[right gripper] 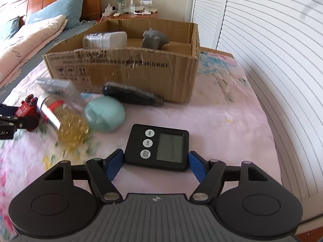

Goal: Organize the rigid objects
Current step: 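Close the left gripper on the red toy train while the right gripper grasps the black timer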

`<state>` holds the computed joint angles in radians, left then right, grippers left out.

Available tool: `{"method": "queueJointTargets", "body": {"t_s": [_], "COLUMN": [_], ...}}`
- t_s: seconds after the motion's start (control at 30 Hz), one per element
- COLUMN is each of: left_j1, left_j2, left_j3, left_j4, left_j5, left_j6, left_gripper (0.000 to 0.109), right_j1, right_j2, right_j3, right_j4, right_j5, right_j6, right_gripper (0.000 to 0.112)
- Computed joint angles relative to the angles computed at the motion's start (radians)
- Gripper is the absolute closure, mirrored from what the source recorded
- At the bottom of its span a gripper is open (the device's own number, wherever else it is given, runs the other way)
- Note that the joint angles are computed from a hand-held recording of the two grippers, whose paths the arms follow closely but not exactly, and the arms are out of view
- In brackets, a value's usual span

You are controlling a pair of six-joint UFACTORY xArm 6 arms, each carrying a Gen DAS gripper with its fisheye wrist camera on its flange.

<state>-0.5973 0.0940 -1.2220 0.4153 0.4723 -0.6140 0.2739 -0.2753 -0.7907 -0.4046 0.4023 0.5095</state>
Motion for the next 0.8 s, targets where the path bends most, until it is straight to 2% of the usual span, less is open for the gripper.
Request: {"method": "queueJointTargets", "body": {"t_s": [0.17,0.4,0.6,0.8], "left_j1": [-0.005,0.002,0.007,0.007], "left_j2": [-0.042,-0.022,-0.014,-0.008], "left_j3": [0.055,0.04,0.044,0.036], "left_j4": [0.006,0.032,0.034,0.02], "left_j5": [-0.017,-0.034,-0.068,-0.066], "left_j6": [-0.013,-0.035,-0.022,-0.007], "left_gripper": [0.06,0.052,0.052,0.053], "right_j1": [0.002,-0.008,-0.016,-0.017], "right_j2": [-0.06,-0.015,0.021,0.033], "right_j3": [0.056,0.023,-0.004,-0.014], "right_j4": [0.01,-0.027,-0.068,-0.073], "right_j5": [-0.001,-0.015,-0.029,-0.034], "right_j6": [0.004,0.057,0.094,0.094], "right_gripper": [0.036,0.027,0.027,0.029]}}
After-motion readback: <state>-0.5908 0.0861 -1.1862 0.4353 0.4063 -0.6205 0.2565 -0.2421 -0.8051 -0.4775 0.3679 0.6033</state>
